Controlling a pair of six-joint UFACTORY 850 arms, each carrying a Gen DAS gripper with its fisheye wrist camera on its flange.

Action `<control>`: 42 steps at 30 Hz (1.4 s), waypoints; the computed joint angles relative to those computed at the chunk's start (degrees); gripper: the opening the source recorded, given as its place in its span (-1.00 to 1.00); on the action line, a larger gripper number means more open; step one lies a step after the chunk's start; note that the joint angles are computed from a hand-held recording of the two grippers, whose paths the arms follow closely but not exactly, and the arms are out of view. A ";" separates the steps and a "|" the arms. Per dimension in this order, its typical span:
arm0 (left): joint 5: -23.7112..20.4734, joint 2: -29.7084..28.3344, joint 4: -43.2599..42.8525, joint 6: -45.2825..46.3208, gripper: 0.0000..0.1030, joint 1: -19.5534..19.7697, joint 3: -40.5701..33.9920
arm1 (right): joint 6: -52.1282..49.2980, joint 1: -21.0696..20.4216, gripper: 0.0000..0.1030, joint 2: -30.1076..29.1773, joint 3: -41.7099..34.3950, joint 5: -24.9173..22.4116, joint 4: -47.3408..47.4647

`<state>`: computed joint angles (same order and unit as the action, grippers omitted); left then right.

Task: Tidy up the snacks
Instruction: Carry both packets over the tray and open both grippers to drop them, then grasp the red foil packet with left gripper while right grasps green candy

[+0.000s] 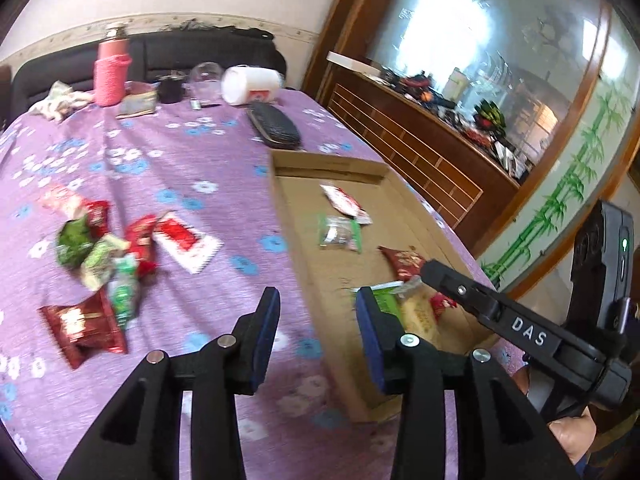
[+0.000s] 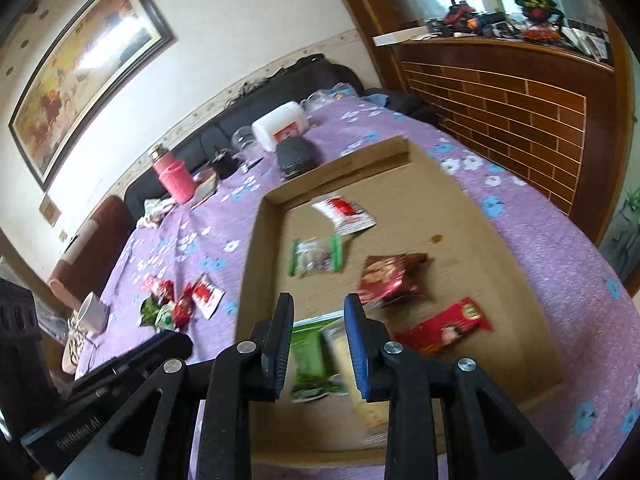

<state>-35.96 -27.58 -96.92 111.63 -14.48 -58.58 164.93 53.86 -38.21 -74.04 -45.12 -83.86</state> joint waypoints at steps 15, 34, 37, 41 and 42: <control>1.84 -4.21 7.98 -14.21 -0.20 13.62 -5.05 | -15.93 -0.51 -0.45 -9.98 -16.61 10.63 1.92; 6.22 -8.12 13.78 -16.48 0.12 11.91 -11.76 | -34.46 -8.80 -0.34 -25.45 -40.11 30.44 18.99; 5.22 -8.89 12.84 -15.31 0.12 12.20 -12.17 | -44.85 -8.76 -0.34 -27.93 -44.51 28.46 27.17; 3.68 -9.81 14.82 -16.99 0.12 12.65 -13.16 | -50.07 -8.20 -0.60 -29.48 -46.98 26.37 27.08; 3.36 -9.92 15.54 -17.24 0.13 12.63 -13.33 | -47.71 -8.13 -0.60 -28.96 -45.99 26.76 24.59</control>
